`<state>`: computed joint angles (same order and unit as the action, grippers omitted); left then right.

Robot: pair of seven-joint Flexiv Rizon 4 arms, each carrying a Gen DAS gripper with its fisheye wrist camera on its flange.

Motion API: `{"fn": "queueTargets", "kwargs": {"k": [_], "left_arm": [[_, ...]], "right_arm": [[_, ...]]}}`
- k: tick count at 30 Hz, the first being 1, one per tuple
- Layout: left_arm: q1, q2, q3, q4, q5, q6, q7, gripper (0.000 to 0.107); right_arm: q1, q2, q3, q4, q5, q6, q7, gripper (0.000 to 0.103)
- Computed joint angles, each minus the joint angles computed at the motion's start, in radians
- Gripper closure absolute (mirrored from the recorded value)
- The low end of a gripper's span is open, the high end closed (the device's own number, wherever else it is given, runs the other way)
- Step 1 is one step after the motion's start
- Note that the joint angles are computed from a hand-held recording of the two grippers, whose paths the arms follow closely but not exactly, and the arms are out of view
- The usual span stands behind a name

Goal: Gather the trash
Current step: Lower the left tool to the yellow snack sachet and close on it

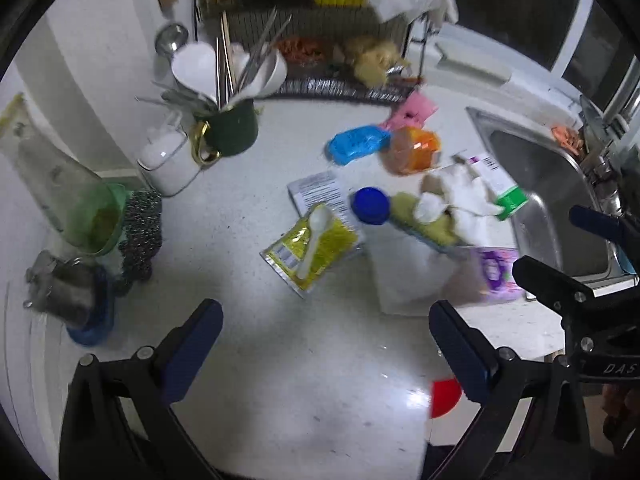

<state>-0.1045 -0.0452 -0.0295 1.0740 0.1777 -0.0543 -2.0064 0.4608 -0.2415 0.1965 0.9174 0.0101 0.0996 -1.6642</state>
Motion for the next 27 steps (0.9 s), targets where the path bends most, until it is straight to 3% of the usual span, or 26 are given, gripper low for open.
{"fn": "queueTargets", "kwargs": {"k": [5, 7, 10, 14, 19, 27], "left_arm": [[0.061, -0.014, 0.043, 0.069, -0.094, 0.029, 0.118, 0.004], [0.082, -0.024, 0.052, 0.086, -0.119, 0.033, 0.160, 0.004], [0.101, -0.025, 0.060, 0.098, -0.123, 0.016, 0.206, 0.008], [0.126, 0.016, 0.081, 0.167, -0.152, 0.041, 0.209, 0.008], [0.155, 0.049, 0.092, 0.238, -0.162, 0.064, 0.201, 0.008], [0.190, 0.061, 0.103, 0.325, -0.219, 0.113, 0.201, 0.008]], "right_arm": [[0.058, -0.096, -0.003, -0.081, -0.036, -0.047, 0.033, 0.000], [0.072, -0.157, -0.002, -0.180, -0.008, -0.149, 0.028, 0.000], [0.094, -0.217, -0.004, -0.264, 0.007, -0.213, 0.047, 0.006], [0.124, -0.286, -0.003, -0.360, 0.044, -0.274, 0.066, 0.009], [0.163, -0.363, 0.001, -0.473, 0.086, -0.370, 0.074, 0.024], [0.213, -0.467, -0.042, -0.611, 0.072, -0.485, 0.077, 0.038]]}}
